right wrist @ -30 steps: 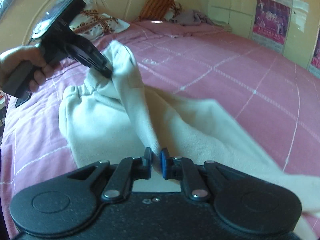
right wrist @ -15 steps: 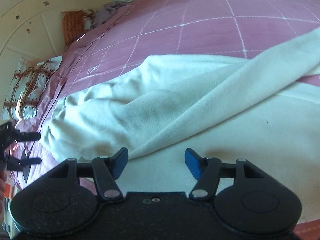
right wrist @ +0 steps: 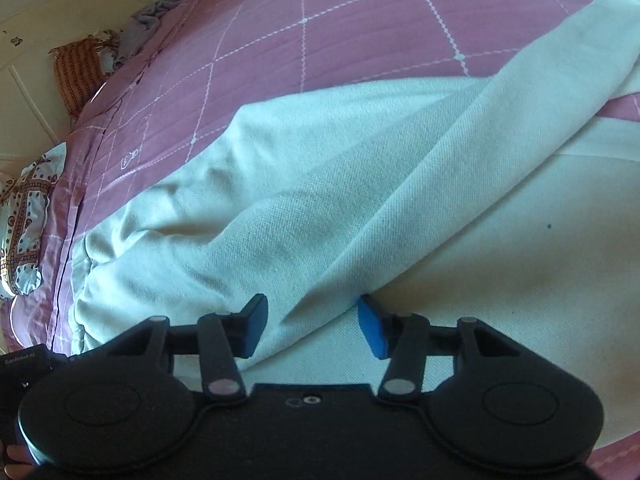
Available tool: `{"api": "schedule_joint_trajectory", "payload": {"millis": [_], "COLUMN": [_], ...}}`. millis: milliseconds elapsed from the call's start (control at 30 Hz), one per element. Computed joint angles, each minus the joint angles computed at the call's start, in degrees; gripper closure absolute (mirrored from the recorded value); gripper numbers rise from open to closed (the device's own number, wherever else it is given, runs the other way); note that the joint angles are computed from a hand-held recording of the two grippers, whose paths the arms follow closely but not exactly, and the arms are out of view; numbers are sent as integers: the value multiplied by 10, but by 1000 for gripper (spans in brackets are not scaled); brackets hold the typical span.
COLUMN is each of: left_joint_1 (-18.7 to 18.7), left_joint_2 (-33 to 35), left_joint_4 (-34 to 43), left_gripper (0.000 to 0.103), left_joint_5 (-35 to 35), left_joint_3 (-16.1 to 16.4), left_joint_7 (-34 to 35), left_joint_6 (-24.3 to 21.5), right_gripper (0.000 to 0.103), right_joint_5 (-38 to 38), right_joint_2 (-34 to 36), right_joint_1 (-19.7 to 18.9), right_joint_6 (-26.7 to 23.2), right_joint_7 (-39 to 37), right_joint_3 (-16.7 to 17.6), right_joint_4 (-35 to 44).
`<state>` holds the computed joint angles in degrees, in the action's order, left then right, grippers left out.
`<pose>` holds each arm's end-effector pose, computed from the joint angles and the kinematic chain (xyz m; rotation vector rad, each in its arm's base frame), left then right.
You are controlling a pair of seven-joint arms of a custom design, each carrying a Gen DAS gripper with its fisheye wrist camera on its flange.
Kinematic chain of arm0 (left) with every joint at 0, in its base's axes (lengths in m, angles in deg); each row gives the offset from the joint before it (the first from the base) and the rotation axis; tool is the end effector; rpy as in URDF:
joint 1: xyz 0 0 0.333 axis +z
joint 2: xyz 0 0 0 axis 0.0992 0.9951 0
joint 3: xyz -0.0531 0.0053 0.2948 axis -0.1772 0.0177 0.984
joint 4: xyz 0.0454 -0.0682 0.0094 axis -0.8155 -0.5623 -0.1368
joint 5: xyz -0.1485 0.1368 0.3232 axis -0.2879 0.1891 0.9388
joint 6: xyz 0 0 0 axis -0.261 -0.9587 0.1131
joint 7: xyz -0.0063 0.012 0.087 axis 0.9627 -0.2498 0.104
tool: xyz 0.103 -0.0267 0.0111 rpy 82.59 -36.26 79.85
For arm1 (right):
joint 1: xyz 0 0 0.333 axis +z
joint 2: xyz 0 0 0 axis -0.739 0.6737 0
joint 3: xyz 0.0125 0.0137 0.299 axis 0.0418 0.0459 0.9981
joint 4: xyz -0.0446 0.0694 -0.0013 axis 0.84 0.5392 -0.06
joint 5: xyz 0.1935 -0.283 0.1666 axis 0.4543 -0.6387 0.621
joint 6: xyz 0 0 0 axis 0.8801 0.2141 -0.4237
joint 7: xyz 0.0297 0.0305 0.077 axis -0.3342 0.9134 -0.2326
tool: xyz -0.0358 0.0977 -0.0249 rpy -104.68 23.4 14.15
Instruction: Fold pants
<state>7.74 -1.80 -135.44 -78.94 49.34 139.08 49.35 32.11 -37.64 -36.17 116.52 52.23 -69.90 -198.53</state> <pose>0.5099 -0.0098 0.5097 2.2753 -1.6761 0.8358 0.3909 0.1196 0.5214 -1.1627 2.2985 -0.1522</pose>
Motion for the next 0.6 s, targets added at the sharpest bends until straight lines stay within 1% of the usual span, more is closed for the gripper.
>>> {"api": "schedule_joint_trajectory", "payload": {"millis": [33, 100, 167, 267, 400, 467, 500, 533, 600], "left_joint_1": [0, -1, -3, -2, -4, -4, -6, -7, -14], "left_joint_2": [-8, -20, -9, 3, 9, 1, -7, -12, -17], "left_joint_4": [-2, -8, 1, -2, -12, -17, -22, -22, -22], "left_gripper": [69, 69, 69, 69, 69, 70, 82, 90, 91], "left_joint_5": [0, -15, -32, -39, -52, -43, -36, -21, -18], "left_joint_3": [1, 9, 14, 7, -4, -10, -13, -16, -14], "left_joint_7": [3, 15, 24, 9, -17, -33, -35, -39, -35], "left_joint_6": [-3, -12, -28, -28, 8, 34, 51, 64, 82], "right_gripper": [55, 55, 55, 55, 55, 55, 56, 56, 55], "right_joint_5": [-1, 7, 5, 8, 12, 12, 13, 12, 8], "right_joint_2": [-3, -11, -10, -11, -15, -15, -15, -14, -12], "right_joint_1": [-1, 5, 8, 6, 6, 4, 2, -2, -10], "right_joint_6": [-7, -4, -13, -9, -6, -6, -6, -3, 2], "right_joint_7": [2, -3, -15, -12, -8, -8, -4, 1, 15], "right_joint_3": [1, -5, -6, -4, -4, -5, -4, -3, 1], "right_joint_4": [1, -4, 0, -4, -7, -7, -7, -6, -5]}}
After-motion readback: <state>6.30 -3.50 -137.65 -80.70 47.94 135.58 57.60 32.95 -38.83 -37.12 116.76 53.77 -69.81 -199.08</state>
